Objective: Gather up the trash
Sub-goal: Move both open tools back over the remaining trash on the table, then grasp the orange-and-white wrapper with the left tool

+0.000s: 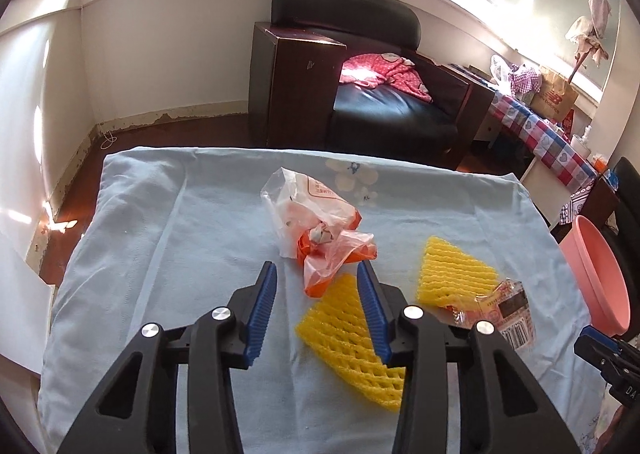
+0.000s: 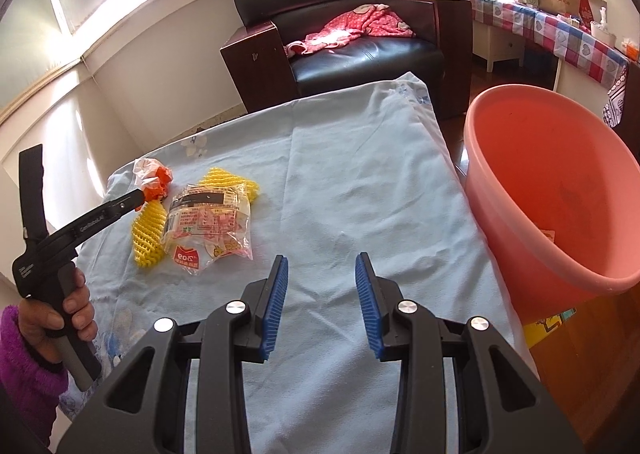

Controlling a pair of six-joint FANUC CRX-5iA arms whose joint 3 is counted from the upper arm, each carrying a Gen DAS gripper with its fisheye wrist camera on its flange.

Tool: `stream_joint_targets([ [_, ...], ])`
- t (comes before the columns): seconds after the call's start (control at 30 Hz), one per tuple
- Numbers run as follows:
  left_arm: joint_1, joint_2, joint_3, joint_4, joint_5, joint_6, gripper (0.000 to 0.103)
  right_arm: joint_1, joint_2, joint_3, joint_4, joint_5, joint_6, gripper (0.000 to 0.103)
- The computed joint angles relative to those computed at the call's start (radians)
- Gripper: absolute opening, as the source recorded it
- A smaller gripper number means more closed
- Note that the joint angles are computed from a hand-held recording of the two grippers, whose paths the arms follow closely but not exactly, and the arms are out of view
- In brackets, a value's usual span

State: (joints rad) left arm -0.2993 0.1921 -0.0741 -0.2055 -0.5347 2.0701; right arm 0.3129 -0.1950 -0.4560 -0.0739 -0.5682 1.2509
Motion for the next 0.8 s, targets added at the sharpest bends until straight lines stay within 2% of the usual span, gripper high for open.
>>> stream_joint_targets([
  [0.03,0.003,0.006,0.002,0.009,0.002,-0.007,0.037,0.001,0.002,0.002,-0.004,-0.003,0.004,0.036],
  [0.1,0.011,0.016,-0.002,0.041,0.014,-0.04,0.023,0.004,0.006,0.007,-0.01,-0.007,0.014,0.036],
  [0.17,0.021,0.021,-0.012,0.087,0.024,-0.079,0.016,0.007,0.009,0.013,-0.017,-0.012,0.028,0.036],
  [0.3,0.02,0.003,-0.028,0.064,0.047,-0.053,0.008,0.011,0.012,0.027,-0.043,-0.02,0.064,0.036],
  [0.47,0.012,-0.046,-0.061,0.029,0.071,-0.031,0.005,-0.014,0.029,0.095,-0.194,-0.062,0.217,0.036],
  [0.67,0.007,-0.119,-0.128,0.042,0.109,-0.054,0.004,-0.069,0.087,0.218,-0.393,-0.157,0.39,0.036],
  [0.8,0.016,-0.158,-0.181,0.112,0.138,-0.118,0.004,-0.061,0.144,0.262,-0.376,-0.16,0.374,0.036],
])
